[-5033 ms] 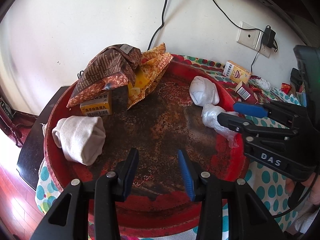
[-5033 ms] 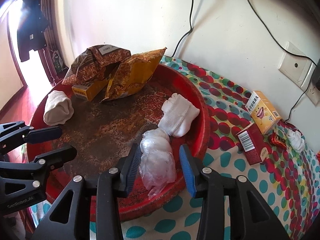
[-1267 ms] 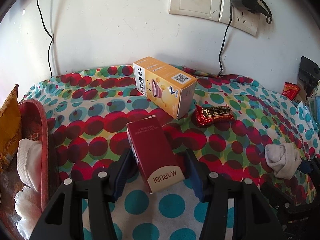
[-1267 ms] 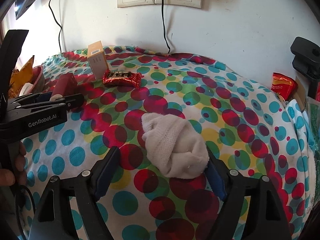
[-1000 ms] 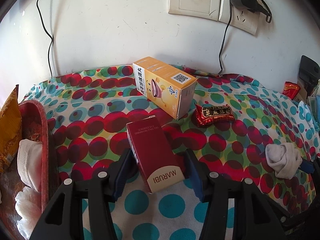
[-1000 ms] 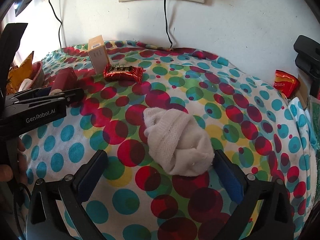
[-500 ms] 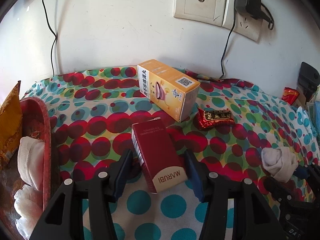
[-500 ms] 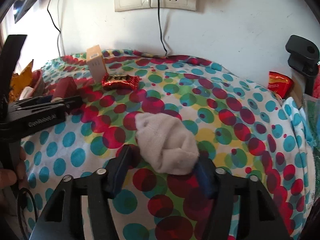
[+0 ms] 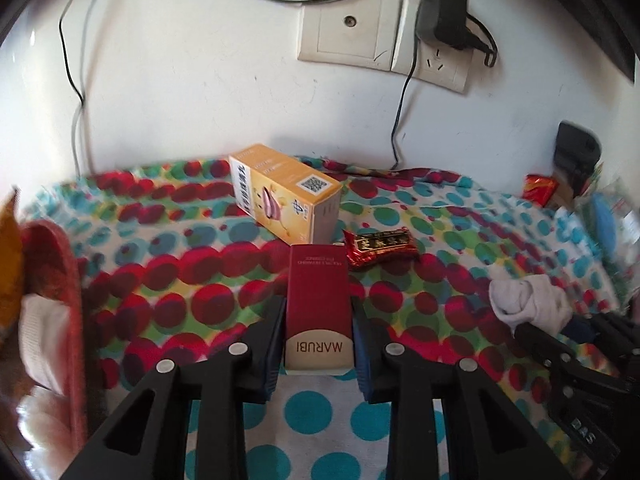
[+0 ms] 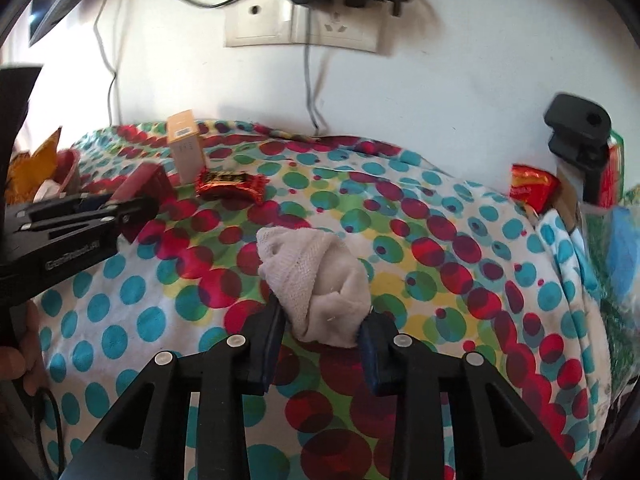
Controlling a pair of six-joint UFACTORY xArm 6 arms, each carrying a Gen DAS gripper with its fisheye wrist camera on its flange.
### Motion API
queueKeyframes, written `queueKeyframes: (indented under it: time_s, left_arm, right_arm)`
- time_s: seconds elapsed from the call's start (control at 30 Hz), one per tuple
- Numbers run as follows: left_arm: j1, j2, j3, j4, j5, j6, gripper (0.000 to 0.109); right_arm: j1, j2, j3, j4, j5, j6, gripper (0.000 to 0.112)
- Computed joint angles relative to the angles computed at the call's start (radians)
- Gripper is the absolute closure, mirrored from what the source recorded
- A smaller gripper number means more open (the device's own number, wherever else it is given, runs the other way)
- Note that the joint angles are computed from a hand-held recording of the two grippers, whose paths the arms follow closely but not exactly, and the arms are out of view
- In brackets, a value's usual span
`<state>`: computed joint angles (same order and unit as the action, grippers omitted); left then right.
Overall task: Organize objects
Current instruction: 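Carry the red MARUBI box with the left gripper over the red tray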
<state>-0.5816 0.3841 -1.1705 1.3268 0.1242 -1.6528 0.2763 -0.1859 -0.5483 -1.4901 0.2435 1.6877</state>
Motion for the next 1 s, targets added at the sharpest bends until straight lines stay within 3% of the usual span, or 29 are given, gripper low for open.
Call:
queueKeyframes:
  time_s: [0.1, 0.43, 0.63, 0.8, 1.0]
  left_arm:
    - [0.017, -0.012, 0.036, -0.180, -0.064, 0.153, 0.079]
    - [-0.045, -0.172, 0.148, -0.271, 0.055, 0.312, 0.079]
    - [-0.041, -0.285, 0.240, -0.310, 0.079, 0.359, 0.079]
    - [0.003, -0.399, 0.335, -0.339, 0.096, 0.399, 0.079]
    - [0.096, -0.512, 0.449, -0.376, 0.073, 0.441, 0.078]
  right_arm:
    - [-0.019, -0.010, 0.007, -0.033, -0.016, 0.048, 0.081]
    - [0.017, -0.036, 0.009, -0.121, 0.014, 0.113, 0.081]
    - [0.002, -0.042, 0.014, -0.135, -0.001, 0.143, 0.080]
    - [-0.015, -0.026, 0.009, -0.097, -0.024, 0.111, 0.079]
    - [0.010, -0.043, 0.018, -0.098, 0.022, 0.123, 0.079]
